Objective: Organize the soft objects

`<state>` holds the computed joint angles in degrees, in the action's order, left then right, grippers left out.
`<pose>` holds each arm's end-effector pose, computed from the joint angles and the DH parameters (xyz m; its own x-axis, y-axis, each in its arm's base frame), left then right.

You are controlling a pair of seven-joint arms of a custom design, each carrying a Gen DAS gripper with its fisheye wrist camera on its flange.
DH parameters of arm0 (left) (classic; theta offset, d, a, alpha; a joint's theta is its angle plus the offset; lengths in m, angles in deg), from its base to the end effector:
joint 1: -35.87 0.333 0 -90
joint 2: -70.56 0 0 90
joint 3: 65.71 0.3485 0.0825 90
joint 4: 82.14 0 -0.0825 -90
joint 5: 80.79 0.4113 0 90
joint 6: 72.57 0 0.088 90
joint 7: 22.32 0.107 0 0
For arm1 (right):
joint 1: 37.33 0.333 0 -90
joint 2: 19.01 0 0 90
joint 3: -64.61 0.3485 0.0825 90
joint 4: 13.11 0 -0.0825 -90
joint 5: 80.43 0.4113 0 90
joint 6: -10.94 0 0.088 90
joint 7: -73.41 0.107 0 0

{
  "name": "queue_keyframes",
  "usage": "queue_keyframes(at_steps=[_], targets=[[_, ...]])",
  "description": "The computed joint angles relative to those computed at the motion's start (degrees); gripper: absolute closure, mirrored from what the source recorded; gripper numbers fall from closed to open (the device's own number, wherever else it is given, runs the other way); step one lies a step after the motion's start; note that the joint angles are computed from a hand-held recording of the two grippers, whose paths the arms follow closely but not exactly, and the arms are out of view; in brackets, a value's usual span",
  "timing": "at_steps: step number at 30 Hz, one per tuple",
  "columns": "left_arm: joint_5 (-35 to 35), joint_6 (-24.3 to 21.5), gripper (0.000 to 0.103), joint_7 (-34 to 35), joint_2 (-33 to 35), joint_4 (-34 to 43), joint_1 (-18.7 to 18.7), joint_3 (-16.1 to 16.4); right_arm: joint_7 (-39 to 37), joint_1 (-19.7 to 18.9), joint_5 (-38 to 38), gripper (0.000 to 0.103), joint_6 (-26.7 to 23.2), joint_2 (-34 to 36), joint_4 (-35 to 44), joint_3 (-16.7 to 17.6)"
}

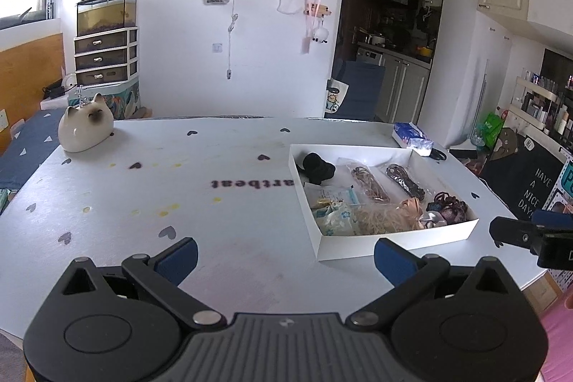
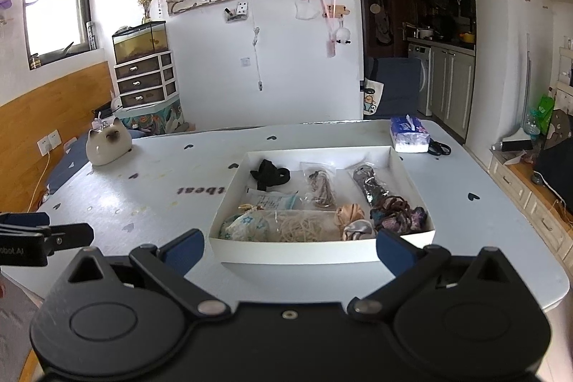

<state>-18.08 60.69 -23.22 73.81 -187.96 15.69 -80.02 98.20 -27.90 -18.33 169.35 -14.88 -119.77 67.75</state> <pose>0.5422 -0.3492 0.5682 0.3157 -0.9453 0.0820 -0.4994 -0.2391 -0.8327 0.6443 0.1041 0.5775 0.5182 -0.8495 -0.0994 -0.4652 -0.1824 -0.8662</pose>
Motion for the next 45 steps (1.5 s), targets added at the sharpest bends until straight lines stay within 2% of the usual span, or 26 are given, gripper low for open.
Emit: queue_keyframes(at_steps=[45], targets=[[-1.21,-0.33,0.000,0.85,-1.22,-0.75,0.63,-0.49,-0.28,0.58,0.32,0.000,0.22,-0.84,-0.95,-0.14]])
